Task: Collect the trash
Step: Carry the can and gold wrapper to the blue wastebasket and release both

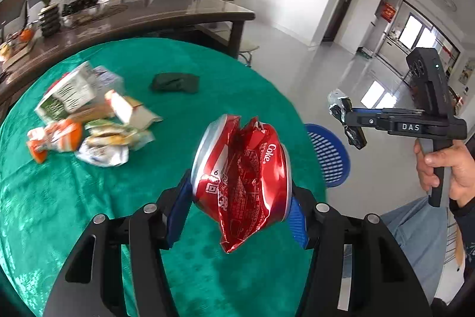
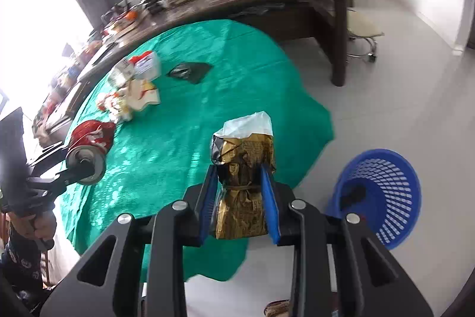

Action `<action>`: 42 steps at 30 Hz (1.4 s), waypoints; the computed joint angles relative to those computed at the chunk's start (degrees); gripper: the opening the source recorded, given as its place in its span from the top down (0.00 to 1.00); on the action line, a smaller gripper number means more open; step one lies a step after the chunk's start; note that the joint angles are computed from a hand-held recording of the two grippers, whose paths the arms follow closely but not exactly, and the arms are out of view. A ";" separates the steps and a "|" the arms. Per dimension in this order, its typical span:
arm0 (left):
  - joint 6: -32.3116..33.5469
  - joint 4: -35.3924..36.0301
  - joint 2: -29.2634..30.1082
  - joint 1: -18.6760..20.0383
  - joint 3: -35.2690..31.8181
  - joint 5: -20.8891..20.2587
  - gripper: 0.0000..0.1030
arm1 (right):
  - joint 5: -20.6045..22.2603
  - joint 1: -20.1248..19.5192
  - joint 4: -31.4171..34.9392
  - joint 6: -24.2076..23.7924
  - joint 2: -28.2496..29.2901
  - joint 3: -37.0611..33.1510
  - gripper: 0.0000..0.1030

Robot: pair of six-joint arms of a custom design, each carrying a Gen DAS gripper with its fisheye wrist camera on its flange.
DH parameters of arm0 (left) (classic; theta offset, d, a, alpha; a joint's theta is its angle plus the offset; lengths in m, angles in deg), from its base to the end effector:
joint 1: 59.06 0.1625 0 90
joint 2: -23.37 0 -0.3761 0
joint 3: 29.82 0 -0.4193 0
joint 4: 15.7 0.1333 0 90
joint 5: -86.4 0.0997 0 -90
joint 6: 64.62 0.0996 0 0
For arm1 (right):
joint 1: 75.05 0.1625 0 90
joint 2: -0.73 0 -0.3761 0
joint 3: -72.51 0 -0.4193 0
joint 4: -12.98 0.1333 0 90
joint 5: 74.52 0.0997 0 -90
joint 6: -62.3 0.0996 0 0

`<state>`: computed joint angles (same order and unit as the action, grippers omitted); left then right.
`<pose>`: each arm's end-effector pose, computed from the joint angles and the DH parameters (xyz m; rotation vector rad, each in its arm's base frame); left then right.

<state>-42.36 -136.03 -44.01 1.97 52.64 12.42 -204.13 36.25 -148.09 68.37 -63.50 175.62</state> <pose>-0.1843 -0.6648 0.3344 1.1843 2.5944 -0.4046 0.2885 -0.5478 0.2262 0.0725 -2.4676 0.8976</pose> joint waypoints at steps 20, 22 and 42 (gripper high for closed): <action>-6.73 -5.52 29.11 -12.11 -5.37 -4.01 0.45 | 2.59 -22.03 -16.34 -7.24 -15.06 15.31 0.72; -6.82 -5.75 31.53 -11.90 -6.73 -3.66 0.45 | 4.53 -23.36 -15.58 -6.48 -15.84 15.53 0.72; -4.31 -17.12 33.04 -12.54 -4.83 1.33 0.08 | -2.71 -21.32 -25.82 -9.06 -13.98 14.72 0.17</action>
<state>-46.67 -153.14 -10.97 -10.57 47.81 13.75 -206.84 14.93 -173.91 59.31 -77.48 190.34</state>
